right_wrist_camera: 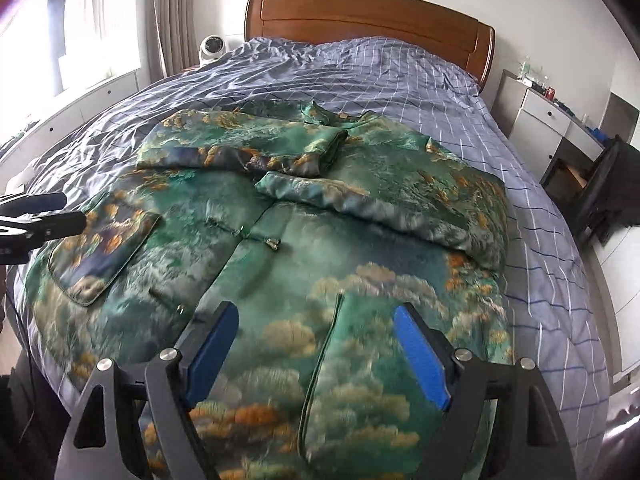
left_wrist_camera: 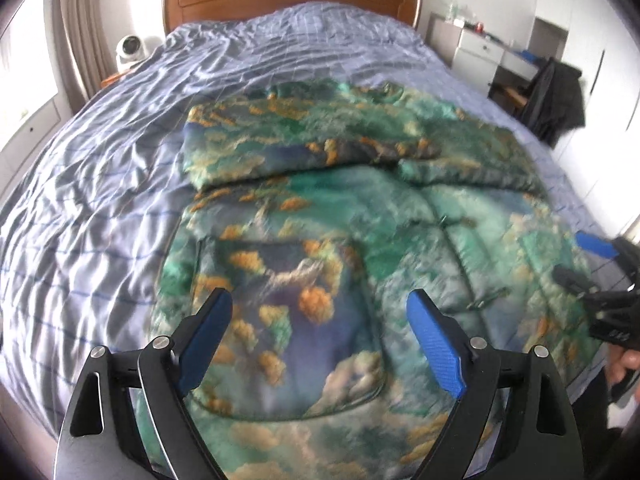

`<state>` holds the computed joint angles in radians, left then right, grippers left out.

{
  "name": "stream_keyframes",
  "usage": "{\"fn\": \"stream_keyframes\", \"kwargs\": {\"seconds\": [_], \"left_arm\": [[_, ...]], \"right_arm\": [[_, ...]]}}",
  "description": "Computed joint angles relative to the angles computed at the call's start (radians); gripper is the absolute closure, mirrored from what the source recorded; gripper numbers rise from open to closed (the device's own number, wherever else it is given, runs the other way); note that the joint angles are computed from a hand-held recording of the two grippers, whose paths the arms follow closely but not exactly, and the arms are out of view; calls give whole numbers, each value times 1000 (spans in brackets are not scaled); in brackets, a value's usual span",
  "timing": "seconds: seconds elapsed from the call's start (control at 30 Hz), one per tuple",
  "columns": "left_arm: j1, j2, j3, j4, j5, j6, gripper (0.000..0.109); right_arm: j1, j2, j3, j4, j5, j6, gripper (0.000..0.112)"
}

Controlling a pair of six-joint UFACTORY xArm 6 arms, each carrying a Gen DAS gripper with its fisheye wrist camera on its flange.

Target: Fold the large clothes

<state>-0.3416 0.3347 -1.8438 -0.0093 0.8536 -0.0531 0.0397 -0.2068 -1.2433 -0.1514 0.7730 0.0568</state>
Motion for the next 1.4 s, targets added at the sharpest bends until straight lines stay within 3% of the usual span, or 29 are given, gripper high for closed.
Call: {"fn": "stream_keyframes", "kwargs": {"seconds": [0.17,0.47,0.73,0.93,1.17,1.33,1.4], "left_arm": [[6,-86,132,59,-38,-41,19],[54,-159,228,141,-40,-143,19],[100,-176,247,92,-60,-170,17],[137,-191,268,30,-58,-133,17],[196,-213,324,-146,5,51,15],[186,-222,367,-173,0,106,15],[196,-214,363,-214,-8,105,15]], "right_arm": [[-1,-59,73,-34,-14,17,30],[-32,-147,165,-12,-8,48,30],[-52,-222,216,-63,-49,76,30],[-104,-253,234,-18,-41,67,30],[-274,-333,255,-33,30,-12,30],[-427,-328,225,98,148,-161,30],[-497,-313,201,231,210,-233,30]]}}
